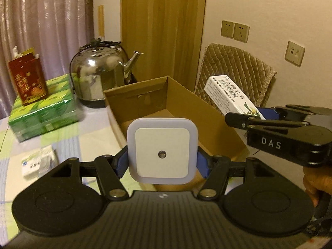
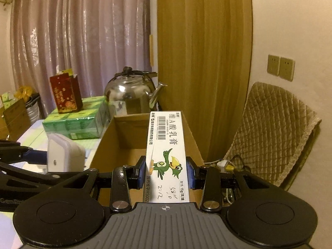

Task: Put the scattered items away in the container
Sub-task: 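Carry the night light and the white medicine box over the cardboard box, then open the left tool to drop the night light into the cardboard box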

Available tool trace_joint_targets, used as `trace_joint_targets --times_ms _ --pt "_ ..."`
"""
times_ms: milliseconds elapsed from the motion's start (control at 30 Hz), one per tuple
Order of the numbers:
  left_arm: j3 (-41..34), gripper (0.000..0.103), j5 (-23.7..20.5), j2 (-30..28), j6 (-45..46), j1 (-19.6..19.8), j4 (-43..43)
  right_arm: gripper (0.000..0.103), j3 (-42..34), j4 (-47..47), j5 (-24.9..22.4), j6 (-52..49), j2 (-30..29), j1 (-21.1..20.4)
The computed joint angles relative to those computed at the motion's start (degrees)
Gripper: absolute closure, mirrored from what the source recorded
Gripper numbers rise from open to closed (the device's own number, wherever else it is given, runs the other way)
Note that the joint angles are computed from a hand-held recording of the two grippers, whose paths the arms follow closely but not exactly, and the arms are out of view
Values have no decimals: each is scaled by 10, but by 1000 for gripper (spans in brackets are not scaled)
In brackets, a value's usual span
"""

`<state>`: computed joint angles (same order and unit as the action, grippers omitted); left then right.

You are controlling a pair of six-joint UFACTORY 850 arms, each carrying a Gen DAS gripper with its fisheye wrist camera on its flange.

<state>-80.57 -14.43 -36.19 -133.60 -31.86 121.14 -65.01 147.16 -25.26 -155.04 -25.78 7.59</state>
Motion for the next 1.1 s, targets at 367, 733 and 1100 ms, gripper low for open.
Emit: trace_joint_targets --times_ms 367,733,1100 --pt "-130 43 59 -104 126 24 -38 67 -95 -64 22 77 -83 -6" --pt "-169 42 72 -141 284 28 -175 67 -120 -92 33 106 -115 -9" --pt "-183 41 69 -152 349 29 -240 67 -126 -87 37 105 -122 -11"
